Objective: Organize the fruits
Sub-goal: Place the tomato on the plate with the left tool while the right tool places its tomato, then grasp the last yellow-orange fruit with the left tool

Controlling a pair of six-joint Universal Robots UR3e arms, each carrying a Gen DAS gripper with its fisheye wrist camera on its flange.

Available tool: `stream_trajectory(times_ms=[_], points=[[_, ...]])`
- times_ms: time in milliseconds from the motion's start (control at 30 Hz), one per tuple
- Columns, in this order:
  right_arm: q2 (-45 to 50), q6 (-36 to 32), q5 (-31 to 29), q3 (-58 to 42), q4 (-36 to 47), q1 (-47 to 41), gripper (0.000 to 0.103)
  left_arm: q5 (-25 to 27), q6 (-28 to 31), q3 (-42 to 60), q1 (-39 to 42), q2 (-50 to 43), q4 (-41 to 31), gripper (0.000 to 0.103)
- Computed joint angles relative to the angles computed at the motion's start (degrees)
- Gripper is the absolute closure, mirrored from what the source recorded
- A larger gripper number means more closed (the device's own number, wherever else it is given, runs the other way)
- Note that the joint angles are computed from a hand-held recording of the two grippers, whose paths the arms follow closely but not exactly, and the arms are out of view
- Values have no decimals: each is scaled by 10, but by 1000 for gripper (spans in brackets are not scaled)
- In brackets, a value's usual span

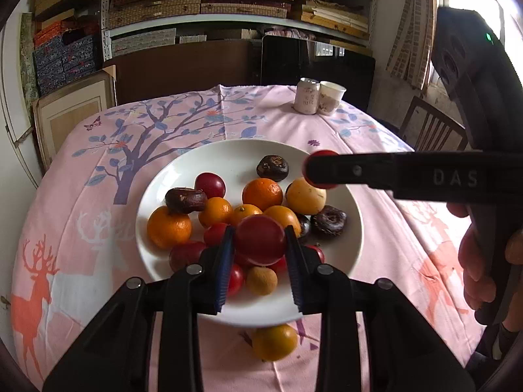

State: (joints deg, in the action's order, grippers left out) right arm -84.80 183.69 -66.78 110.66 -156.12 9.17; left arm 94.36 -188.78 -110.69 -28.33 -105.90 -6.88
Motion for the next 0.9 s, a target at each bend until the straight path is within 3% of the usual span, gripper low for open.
stream_trajectory(times_ms=[33,67,167,333,400,500,633,733,800,900], points=[[27,11,-13,-23,-5,5,72,6,3,18,1,-19,-4,67],[44,17,-22,-39,-5,8,66,1,5,24,6,-28,-4,53],[30,17,-3,-6,-32,-2,63,-11,-2,-24,19,-7,41,36],[-90,-59,60,133,-5,-28,63,-8,74,-166,2,84,89,30],[-116,-100,85,179,18,-28,63,1,113,-211,-13,99,94,30],[-98,-103,106,214,9,-20,63,3,133,-243,-16,80,120,30],[-35,-71,159,212,-31,-19,62,-67,133,-243,23,71,122,40],[4,-39,164,191,-44,-5,63,-102,143,-221,36,52,89,51],[23,-24,163,181,-46,1,62,-113,147,-200,37,38,57,57],[51,-9,173,170,-59,4,62,-116,151,-193,35,28,61,58]])
